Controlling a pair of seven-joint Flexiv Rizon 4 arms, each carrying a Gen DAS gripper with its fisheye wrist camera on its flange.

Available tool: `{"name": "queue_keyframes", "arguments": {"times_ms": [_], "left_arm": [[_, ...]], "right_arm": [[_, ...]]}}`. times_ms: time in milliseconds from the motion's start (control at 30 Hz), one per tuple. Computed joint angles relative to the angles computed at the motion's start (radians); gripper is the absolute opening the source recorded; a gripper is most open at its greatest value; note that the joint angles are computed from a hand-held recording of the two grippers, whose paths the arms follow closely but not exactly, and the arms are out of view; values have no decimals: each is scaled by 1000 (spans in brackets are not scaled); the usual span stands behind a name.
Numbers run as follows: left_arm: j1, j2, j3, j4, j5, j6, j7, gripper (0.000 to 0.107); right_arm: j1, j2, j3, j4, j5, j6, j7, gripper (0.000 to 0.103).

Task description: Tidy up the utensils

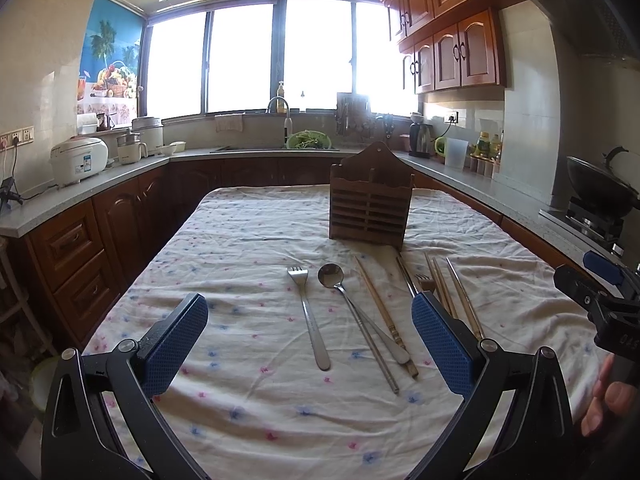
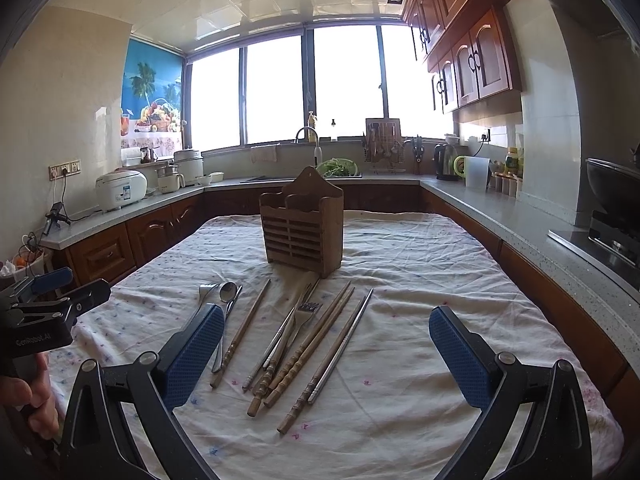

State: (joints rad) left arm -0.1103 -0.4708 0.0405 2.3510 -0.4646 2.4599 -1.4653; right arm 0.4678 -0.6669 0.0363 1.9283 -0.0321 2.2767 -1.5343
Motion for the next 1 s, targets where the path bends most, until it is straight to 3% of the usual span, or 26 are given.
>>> {"name": "queue_keyframes", "arguments": {"times_ms": [1000], "left_arm": [[10, -4, 0, -1, 23, -2, -9, 103]], "right_arm": [[-4, 2, 7, 2, -6, 5, 5, 103]]}}
